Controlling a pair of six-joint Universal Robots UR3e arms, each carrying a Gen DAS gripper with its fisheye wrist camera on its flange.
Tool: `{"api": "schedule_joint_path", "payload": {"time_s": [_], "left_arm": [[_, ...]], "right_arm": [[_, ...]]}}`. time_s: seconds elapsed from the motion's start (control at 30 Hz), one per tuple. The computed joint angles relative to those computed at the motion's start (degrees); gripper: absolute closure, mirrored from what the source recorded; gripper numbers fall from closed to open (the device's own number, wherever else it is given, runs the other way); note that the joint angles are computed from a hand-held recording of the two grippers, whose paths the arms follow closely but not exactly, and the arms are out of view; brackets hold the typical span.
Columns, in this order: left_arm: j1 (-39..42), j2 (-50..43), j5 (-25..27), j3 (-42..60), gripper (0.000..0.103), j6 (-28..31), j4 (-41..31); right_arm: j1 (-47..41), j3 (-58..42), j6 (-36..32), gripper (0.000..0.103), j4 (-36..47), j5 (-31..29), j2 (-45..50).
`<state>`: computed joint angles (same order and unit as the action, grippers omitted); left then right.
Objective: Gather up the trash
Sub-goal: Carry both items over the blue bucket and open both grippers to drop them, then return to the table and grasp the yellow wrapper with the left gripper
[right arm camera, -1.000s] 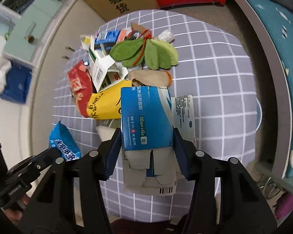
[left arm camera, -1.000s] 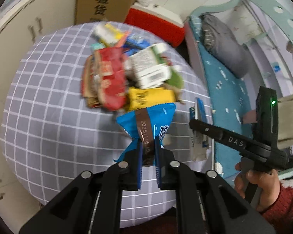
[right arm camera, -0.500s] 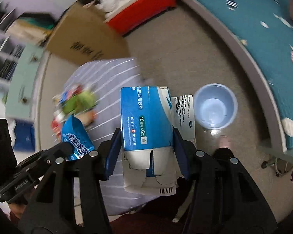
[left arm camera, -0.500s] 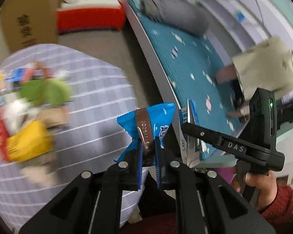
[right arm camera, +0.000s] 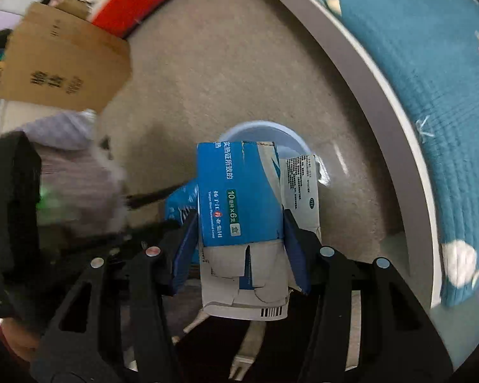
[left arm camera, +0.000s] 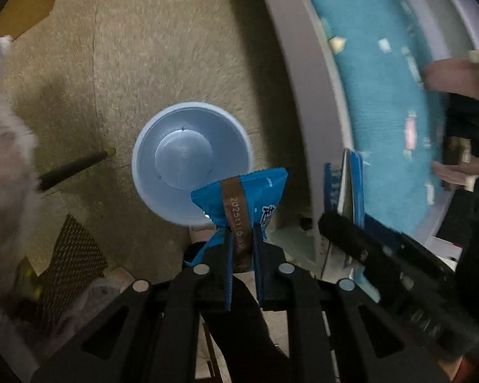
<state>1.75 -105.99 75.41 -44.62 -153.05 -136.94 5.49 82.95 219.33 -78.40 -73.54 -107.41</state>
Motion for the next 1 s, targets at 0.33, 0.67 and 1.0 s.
{"api": "schedule_joint_path", "payload": {"time_s": [0.33,0.67,1.0], "left_arm": [[-4.9,-3.5,2.1,-29.4,0.056,-13.8,31.0],[-4.6,-0.7,11.0,-29.2,0.041,-15.6,34.0],[-1.7,0.5,14.2,-7.4,0.034,-14.7,16.1]], "right_arm": [[-8.7,32.9,-6.0,0.051,-20.7,3.9,-5.8],[-8.2,32.4,-5.8,0.05,-22.4,7.7,-2.3],[-5.0,18.7,-1.7,0.035,-17.9,10.7,3.1]]}}
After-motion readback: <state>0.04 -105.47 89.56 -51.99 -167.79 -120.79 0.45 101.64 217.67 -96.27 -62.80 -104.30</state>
